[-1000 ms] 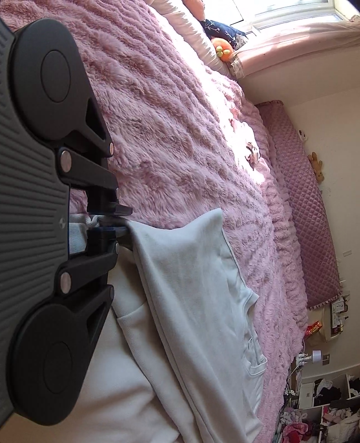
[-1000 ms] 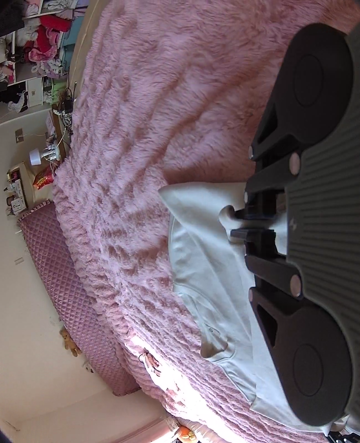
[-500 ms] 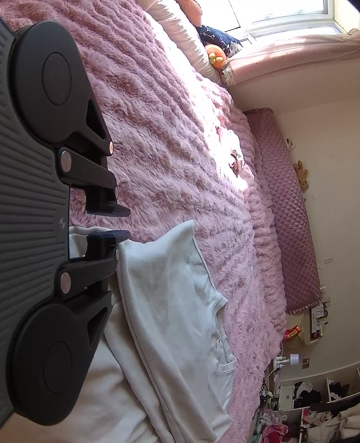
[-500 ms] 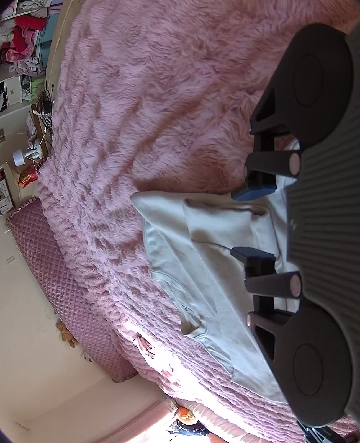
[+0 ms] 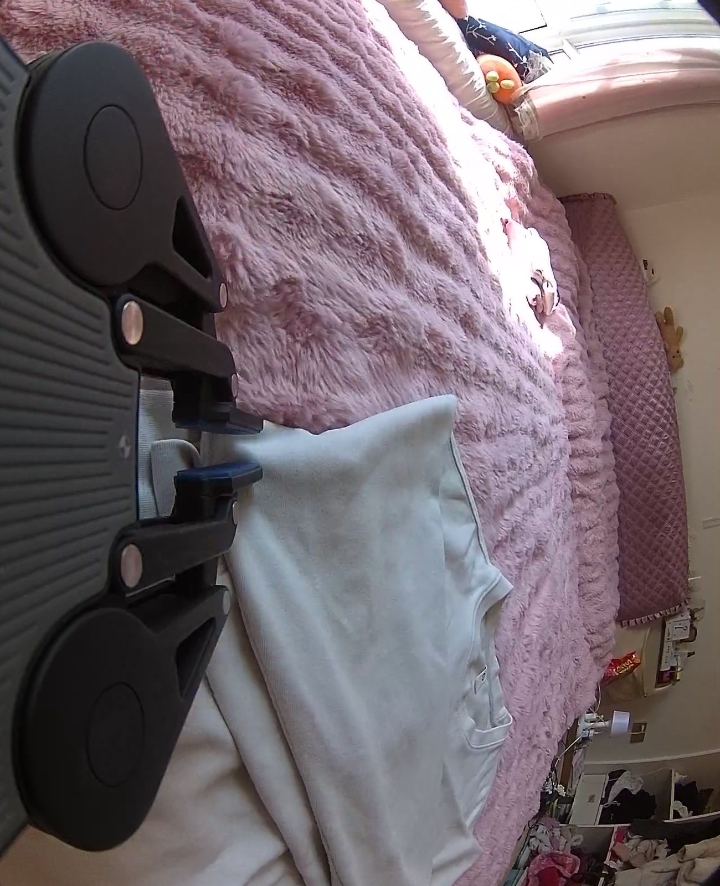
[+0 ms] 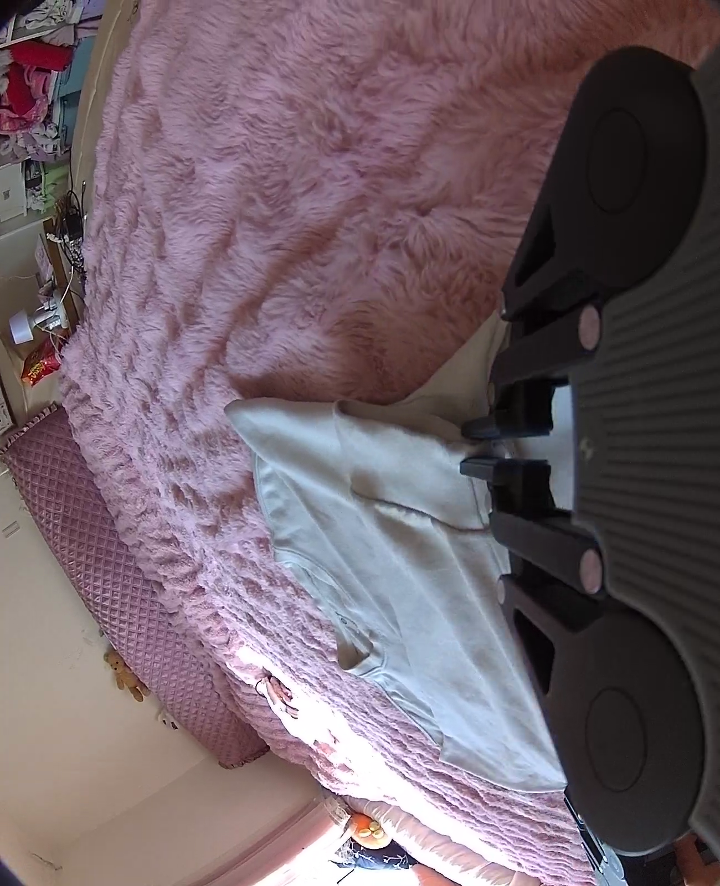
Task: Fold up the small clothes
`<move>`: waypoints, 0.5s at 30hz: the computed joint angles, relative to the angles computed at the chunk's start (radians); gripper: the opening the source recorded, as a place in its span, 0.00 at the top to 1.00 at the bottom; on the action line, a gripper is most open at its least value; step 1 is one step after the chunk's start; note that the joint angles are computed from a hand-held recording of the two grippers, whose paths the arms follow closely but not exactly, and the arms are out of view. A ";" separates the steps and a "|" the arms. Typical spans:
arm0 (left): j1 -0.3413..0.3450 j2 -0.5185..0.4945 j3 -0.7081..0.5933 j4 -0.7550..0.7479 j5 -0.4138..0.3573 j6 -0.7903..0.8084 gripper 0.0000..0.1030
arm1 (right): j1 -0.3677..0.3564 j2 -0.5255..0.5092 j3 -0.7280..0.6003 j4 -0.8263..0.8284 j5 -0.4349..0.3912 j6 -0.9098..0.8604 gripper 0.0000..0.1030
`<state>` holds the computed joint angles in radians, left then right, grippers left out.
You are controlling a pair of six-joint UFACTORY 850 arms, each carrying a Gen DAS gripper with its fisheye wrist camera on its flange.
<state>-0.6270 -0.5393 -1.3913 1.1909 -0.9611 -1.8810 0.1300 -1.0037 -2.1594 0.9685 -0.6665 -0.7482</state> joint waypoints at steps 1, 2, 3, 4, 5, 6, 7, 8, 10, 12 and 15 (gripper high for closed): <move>-0.001 -0.002 -0.002 -0.004 -0.002 0.005 0.82 | 0.001 -0.001 0.011 -0.018 0.004 0.009 1.00; -0.003 -0.004 -0.009 -0.014 -0.010 0.022 0.82 | 0.001 0.002 0.023 -0.011 0.009 0.003 0.99; -0.004 -0.005 -0.013 -0.021 -0.014 0.036 0.82 | 0.002 0.005 0.032 -0.008 0.014 0.000 0.99; -0.005 -0.003 -0.016 -0.030 -0.015 0.049 0.82 | 0.003 0.005 0.031 -0.016 0.015 0.011 0.98; -0.008 0.003 -0.015 -0.033 -0.016 0.048 0.82 | 0.004 0.004 0.025 -0.028 0.011 0.032 0.98; -0.011 0.014 -0.010 -0.024 -0.018 0.032 0.82 | 0.004 0.005 0.020 -0.044 0.009 0.062 0.94; -0.016 0.028 0.001 0.002 -0.016 0.006 0.82 | 0.003 0.014 0.028 -0.042 0.015 0.066 0.87; -0.021 0.040 0.010 0.032 -0.019 -0.017 0.82 | 0.004 0.028 0.044 -0.031 0.030 0.051 0.85; -0.025 0.050 0.007 0.096 -0.039 -0.052 0.81 | 0.005 0.068 0.097 0.080 0.079 -0.090 0.84; -0.014 0.054 -0.002 0.147 -0.025 -0.080 0.74 | 0.010 0.085 0.115 0.173 0.100 -0.192 0.82; 0.025 0.032 -0.039 0.167 0.025 -0.098 0.72 | 0.025 0.053 0.054 0.232 0.088 -0.270 0.75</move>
